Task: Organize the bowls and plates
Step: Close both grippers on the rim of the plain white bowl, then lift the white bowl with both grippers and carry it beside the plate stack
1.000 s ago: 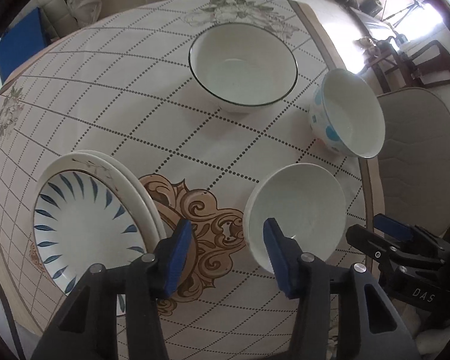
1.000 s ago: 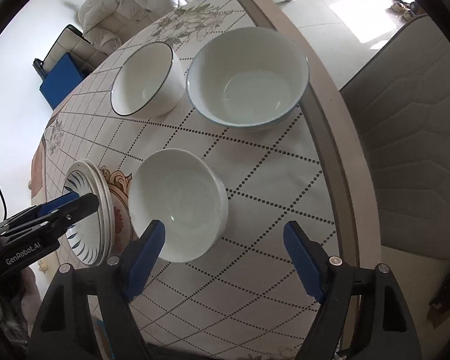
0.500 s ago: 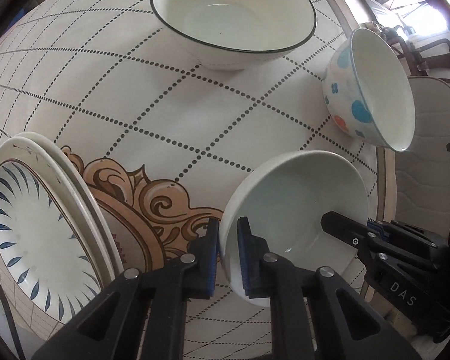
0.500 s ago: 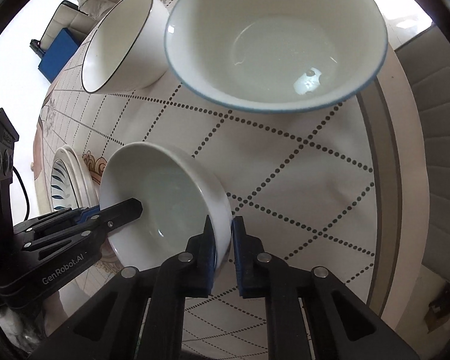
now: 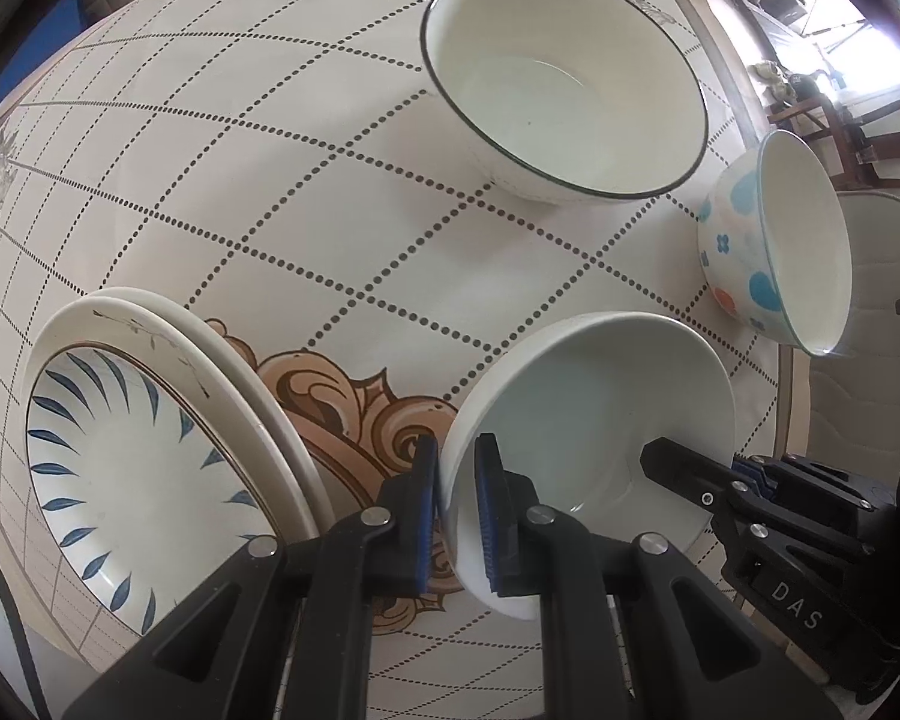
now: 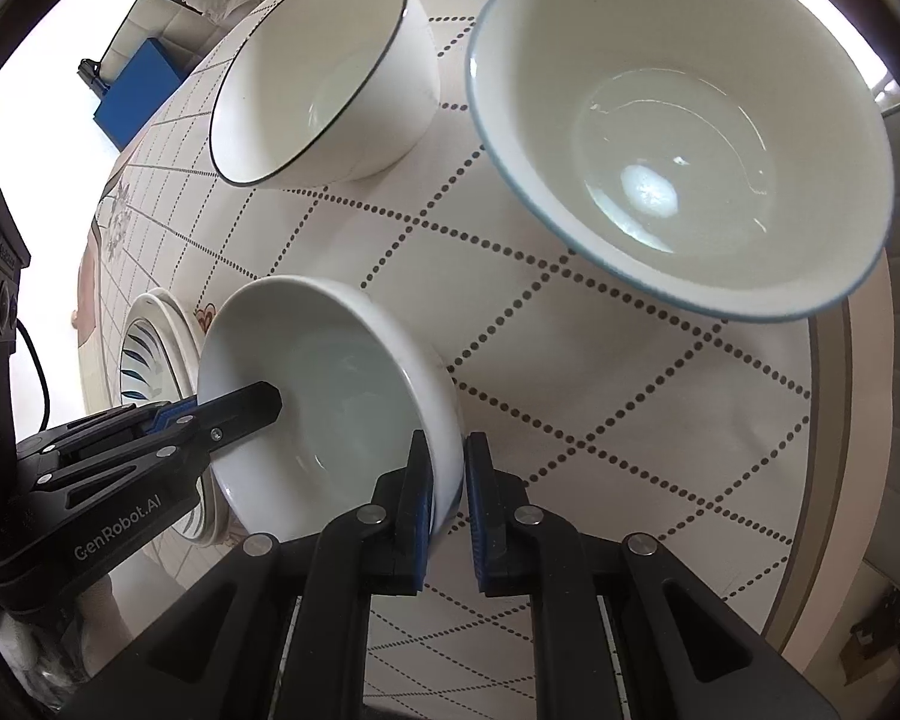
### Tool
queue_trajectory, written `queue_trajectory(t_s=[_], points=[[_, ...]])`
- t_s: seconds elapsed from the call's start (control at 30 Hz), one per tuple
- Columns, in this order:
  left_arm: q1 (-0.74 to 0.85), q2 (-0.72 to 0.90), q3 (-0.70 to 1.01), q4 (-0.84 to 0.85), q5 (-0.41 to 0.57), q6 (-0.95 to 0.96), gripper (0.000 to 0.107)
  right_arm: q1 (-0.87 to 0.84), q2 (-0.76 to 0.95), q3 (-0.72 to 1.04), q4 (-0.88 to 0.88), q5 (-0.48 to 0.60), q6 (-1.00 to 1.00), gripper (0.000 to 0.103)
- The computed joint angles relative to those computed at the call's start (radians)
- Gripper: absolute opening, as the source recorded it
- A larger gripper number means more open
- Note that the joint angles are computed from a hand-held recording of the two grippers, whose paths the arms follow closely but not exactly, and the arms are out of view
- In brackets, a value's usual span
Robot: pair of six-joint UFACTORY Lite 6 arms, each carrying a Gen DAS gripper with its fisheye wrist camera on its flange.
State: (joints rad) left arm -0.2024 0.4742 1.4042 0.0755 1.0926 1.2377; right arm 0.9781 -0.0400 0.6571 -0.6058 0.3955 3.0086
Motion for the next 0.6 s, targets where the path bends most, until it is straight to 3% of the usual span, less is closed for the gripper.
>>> queue_trajectory(t_s=[0.33,0.53,0.6], points=[[0.011,0.084,0.078,0.020,-0.008,-0.037,0.010,-0.101,-0.012,-0.004,0.133,-0.036,-0.246,0.012],[-0.016,0.146,0.117,0.057,-0.011,-0.126,0.012,-0.116,0.011,-0.011,0.137,-0.086,-0.254,0.013],[-0.035,0.195,0.183,0.060,0.031,-0.171,0.012,-0.122,0.003,-0.026,0.119,-0.109,-0.230,0.013]])
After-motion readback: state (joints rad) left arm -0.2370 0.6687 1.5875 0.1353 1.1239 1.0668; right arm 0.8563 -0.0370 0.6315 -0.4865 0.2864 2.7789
